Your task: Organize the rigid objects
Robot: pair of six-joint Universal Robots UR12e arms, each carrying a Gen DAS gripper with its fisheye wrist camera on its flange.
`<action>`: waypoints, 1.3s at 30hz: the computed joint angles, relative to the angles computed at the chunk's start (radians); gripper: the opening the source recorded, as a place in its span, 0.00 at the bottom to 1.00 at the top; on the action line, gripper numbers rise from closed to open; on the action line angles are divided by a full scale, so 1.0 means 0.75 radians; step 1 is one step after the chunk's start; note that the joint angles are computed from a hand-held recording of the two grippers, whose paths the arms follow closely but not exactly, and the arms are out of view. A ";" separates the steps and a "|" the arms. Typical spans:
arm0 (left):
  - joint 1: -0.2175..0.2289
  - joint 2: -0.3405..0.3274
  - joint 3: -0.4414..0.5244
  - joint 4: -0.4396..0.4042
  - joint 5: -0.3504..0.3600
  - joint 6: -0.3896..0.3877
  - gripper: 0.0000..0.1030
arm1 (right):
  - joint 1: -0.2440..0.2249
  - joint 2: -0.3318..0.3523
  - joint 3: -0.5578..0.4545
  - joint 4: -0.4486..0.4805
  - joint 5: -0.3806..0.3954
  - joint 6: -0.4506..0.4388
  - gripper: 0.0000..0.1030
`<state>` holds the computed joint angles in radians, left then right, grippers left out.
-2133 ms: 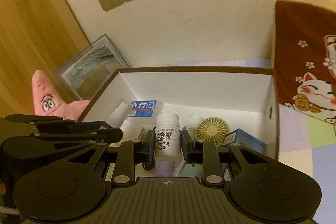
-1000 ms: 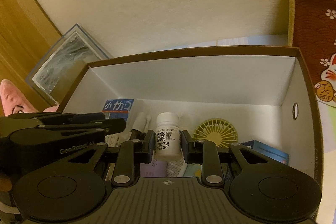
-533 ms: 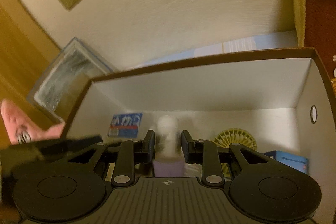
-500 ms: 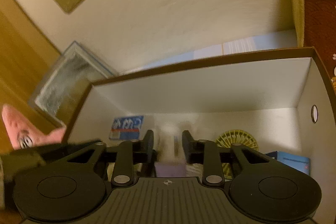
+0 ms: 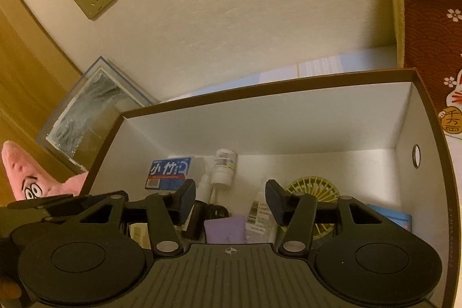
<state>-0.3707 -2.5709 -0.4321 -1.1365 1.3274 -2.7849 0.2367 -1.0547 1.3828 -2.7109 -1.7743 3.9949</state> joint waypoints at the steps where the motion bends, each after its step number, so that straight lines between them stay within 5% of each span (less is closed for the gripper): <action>1: 0.000 0.000 0.002 -0.003 -0.003 0.000 0.42 | 0.001 -0.002 0.001 0.004 -0.002 -0.001 0.53; 18: 0.003 0.138 -0.214 0.103 -0.017 -0.008 0.53 | 0.043 -0.076 0.077 0.004 -0.105 -0.054 0.60; 39: 0.017 0.537 -0.828 0.468 -0.061 -0.028 0.71 | 0.197 -0.262 0.264 -0.018 -0.314 -0.076 0.63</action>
